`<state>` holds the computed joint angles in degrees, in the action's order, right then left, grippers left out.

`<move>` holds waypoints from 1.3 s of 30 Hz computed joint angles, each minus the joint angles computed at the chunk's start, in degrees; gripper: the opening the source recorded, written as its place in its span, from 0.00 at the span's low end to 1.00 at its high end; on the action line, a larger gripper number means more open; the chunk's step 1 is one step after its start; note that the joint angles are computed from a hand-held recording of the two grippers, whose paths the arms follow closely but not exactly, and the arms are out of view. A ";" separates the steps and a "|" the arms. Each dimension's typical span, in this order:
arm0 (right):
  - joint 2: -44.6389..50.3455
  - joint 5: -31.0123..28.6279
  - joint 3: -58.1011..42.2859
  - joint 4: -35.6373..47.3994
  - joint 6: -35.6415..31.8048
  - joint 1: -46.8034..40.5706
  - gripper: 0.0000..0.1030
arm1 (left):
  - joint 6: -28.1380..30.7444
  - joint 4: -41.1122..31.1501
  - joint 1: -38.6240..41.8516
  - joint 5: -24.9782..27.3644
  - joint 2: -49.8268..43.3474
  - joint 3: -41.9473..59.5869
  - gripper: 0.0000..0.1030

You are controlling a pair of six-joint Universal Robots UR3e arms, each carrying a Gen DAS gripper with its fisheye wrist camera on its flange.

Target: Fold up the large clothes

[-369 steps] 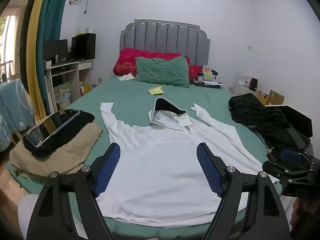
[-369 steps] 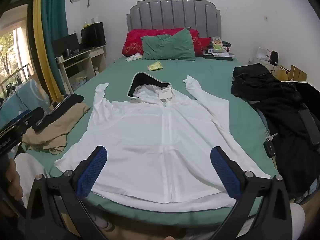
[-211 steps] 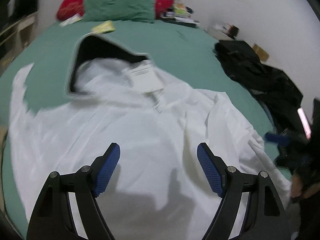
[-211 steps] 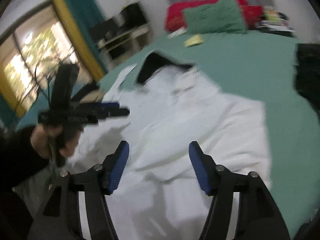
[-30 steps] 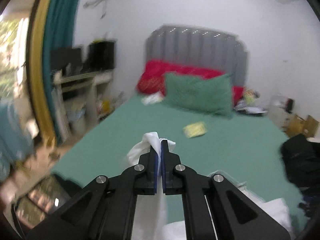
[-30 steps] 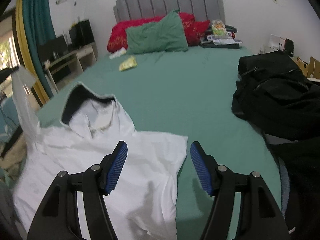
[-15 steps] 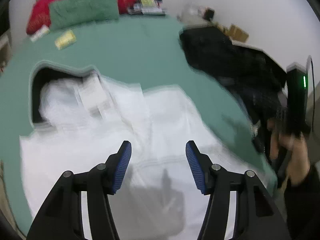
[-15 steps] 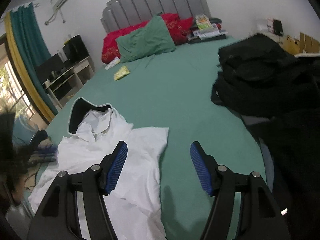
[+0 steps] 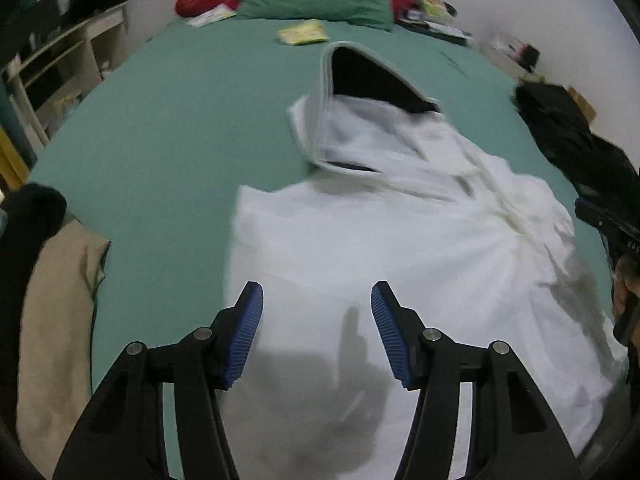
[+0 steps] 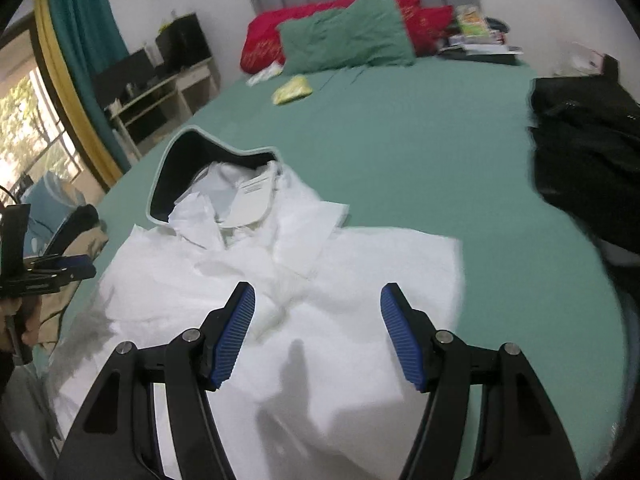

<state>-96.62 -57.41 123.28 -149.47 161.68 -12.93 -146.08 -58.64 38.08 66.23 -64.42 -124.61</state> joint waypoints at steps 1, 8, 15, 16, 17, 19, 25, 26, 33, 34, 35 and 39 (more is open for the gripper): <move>5.03 -2.62 -3.96 -2.30 2.42 4.24 0.64 | 1.10 1.25 1.02 -0.54 -2.32 -0.08 0.58; 32.55 -16.15 -36.25 7.08 10.89 20.49 0.24 | 5.75 10.31 3.21 -3.15 -15.87 -0.34 0.32; 22.93 -16.81 -29.17 -1.06 12.55 18.48 0.02 | 4.52 5.55 9.49 -8.76 -15.27 2.35 0.04; 19.01 -15.30 -25.02 -4.33 12.40 16.88 0.02 | 4.46 6.38 10.32 -9.01 -14.68 1.60 0.04; 13.01 -12.35 -19.02 -7.66 12.32 13.73 0.02 | 4.20 7.01 11.00 -8.87 -14.45 1.14 0.04; 4.01 -8.45 -8.49 -12.04 12.96 8.11 0.02 | 3.71 5.85 12.36 -8.91 -14.18 0.98 0.04; -10.26 -4.58 11.89 7.04 5.41 -5.81 0.06 | -0.41 9.65 7.59 -1.21 -14.30 -0.55 0.21; -11.35 -5.34 13.34 9.28 4.67 -6.34 0.07 | -0.20 10.68 7.28 -0.23 -11.64 -1.85 0.27; -15.12 -4.36 11.94 9.95 3.02 -8.57 0.66 | 16.17 -17.71 12.17 -10.11 3.79 -0.81 0.38; -12.33 -5.06 9.88 8.03 3.49 -7.24 0.67 | 16.17 -18.37 10.44 -9.09 2.65 -0.69 0.38; -9.99 -5.76 8.52 6.07 4.10 -5.48 0.67 | 16.20 -18.28 8.73 -7.67 1.96 -1.30 0.38; 5.24 -10.30 -5.88 5.70 1.67 1.74 0.67 | 17.43 -12.84 5.47 -3.69 2.68 -6.59 0.38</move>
